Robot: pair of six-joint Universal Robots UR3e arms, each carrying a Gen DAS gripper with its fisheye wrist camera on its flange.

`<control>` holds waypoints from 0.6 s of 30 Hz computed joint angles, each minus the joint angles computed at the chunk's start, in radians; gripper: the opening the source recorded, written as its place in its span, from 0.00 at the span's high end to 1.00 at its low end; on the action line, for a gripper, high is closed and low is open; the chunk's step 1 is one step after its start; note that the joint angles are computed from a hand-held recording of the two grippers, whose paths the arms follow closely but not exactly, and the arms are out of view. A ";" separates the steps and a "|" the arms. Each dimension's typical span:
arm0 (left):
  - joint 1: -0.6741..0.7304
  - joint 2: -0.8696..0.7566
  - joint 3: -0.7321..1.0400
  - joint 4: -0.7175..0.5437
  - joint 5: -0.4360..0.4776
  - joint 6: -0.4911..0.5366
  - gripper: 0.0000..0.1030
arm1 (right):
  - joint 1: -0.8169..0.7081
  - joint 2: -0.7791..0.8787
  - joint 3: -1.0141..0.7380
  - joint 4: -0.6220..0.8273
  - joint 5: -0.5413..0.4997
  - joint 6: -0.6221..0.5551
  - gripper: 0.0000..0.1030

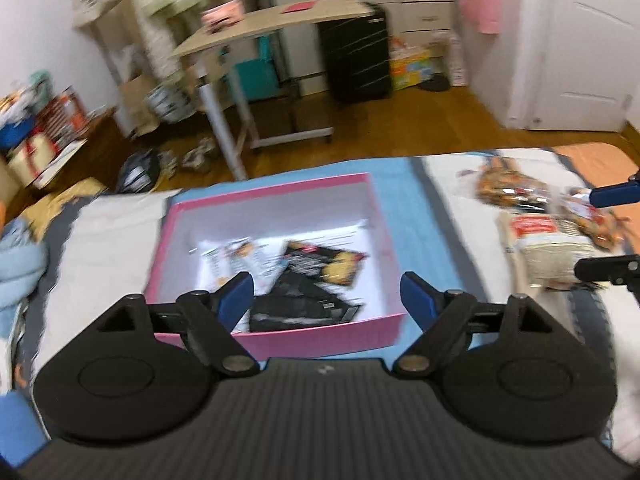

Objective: Organize snacks
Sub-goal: 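Open both tools over the pink box to drop the bars, then move both tools to the white noodle pack with the red label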

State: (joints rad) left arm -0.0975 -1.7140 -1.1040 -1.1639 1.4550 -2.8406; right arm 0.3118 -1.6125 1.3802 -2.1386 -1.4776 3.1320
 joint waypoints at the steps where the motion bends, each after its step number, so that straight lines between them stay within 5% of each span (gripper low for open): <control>1: -0.018 -0.002 -0.001 0.005 -0.015 0.001 0.17 | 0.002 -0.026 0.019 0.009 -0.013 0.006 0.17; 14: -0.272 -0.211 0.025 0.180 -0.056 -0.124 0.08 | -0.116 -0.346 0.491 -0.074 -0.086 0.074 0.11; 18: -0.285 -0.327 0.124 0.141 -0.130 -0.141 0.08 | -0.211 -0.425 0.645 -0.132 -0.054 0.047 0.11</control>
